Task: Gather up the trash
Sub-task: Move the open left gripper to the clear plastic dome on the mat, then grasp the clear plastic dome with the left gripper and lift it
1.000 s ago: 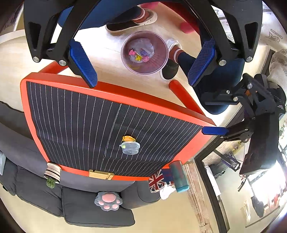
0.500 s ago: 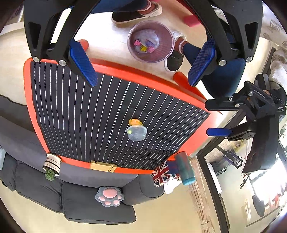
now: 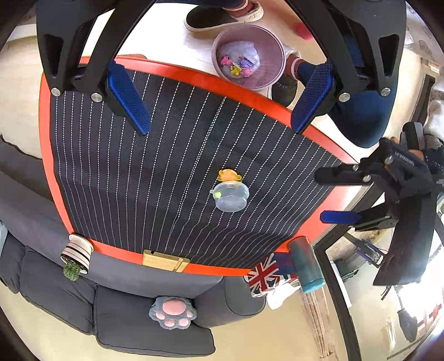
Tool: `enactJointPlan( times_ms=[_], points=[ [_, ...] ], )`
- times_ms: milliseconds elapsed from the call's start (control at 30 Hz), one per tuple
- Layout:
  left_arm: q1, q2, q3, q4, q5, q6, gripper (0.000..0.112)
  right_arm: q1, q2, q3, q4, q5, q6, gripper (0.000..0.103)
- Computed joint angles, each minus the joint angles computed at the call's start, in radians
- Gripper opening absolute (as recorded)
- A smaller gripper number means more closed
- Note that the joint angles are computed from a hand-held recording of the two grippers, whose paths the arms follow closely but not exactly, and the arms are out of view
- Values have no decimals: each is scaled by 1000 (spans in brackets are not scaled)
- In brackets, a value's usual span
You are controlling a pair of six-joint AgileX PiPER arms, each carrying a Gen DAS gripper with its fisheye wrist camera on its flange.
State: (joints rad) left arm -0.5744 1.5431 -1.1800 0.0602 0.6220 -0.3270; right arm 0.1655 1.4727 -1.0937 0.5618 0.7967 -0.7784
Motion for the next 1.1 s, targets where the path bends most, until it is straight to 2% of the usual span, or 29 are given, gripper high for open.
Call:
enactJointPlan(
  times_ms=[333, 733, 967, 1000, 1067, 1100],
  points=[
    [58, 192, -211, -60, 88, 101, 95, -3, 58, -53, -18, 5, 22, 99],
    [95, 487, -559, -79, 301, 124, 95, -24, 69, -53, -13, 12, 13, 99],
    [107, 561, -618, -114, 313, 115, 94, -30, 72, -45, -19, 11, 19, 99],
    [106, 563, -615, -116, 306, 114, 93, -32, 73, -46, -21, 11, 19, 99],
    [105, 564, -612, -117, 298, 110, 80, -34, 76, -49, -24, 12, 23, 99],
    [104, 568, -616, -117, 300, 109, 78, -36, 77, -49, -24, 11, 23, 99]
  ],
)
